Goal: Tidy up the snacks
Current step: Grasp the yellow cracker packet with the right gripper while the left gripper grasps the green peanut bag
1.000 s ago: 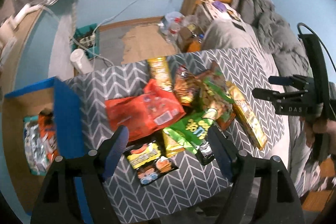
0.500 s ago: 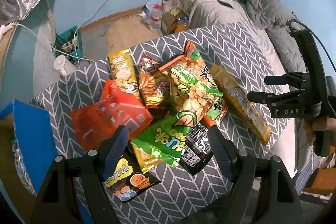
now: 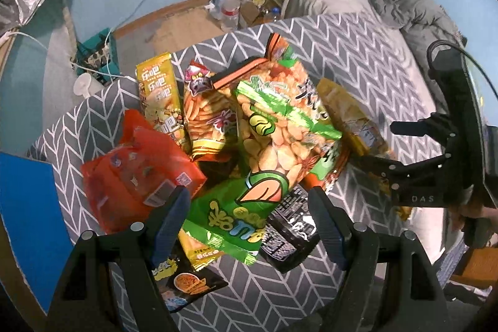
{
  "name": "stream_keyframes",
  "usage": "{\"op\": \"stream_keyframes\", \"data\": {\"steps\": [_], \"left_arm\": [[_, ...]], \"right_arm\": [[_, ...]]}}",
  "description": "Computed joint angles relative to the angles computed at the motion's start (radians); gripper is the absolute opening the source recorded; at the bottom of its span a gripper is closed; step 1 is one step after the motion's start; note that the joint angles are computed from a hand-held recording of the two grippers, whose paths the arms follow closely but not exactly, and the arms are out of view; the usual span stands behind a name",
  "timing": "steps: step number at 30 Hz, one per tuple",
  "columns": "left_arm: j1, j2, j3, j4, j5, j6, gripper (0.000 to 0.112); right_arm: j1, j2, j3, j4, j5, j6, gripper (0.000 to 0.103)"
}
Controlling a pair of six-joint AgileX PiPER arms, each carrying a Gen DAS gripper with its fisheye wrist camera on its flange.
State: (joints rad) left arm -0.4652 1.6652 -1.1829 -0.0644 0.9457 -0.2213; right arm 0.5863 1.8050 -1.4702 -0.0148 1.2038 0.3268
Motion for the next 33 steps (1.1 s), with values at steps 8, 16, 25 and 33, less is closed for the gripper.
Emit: {"op": "stream_keyframes", "data": {"steps": [8,16,25,33], "left_arm": [[-0.044,0.039,0.020,0.058,-0.057,-0.008,0.079],[-0.064,0.023,0.044,0.100,-0.084,-0.012,0.044],[-0.018,-0.067,0.089,0.022,-0.079,0.021,0.029],[0.014,-0.178,0.131,-0.009,-0.056,0.019,0.029]], "right_arm": [[0.005,0.042,0.011,-0.017,-0.016,-0.005,0.075],[0.025,0.014,0.051,-0.056,-0.051,0.032,0.031],[0.011,-0.083,0.120,-0.060,-0.055,0.079,0.030],[0.067,-0.106,0.047,-0.098,0.012,0.143,0.030]]}}
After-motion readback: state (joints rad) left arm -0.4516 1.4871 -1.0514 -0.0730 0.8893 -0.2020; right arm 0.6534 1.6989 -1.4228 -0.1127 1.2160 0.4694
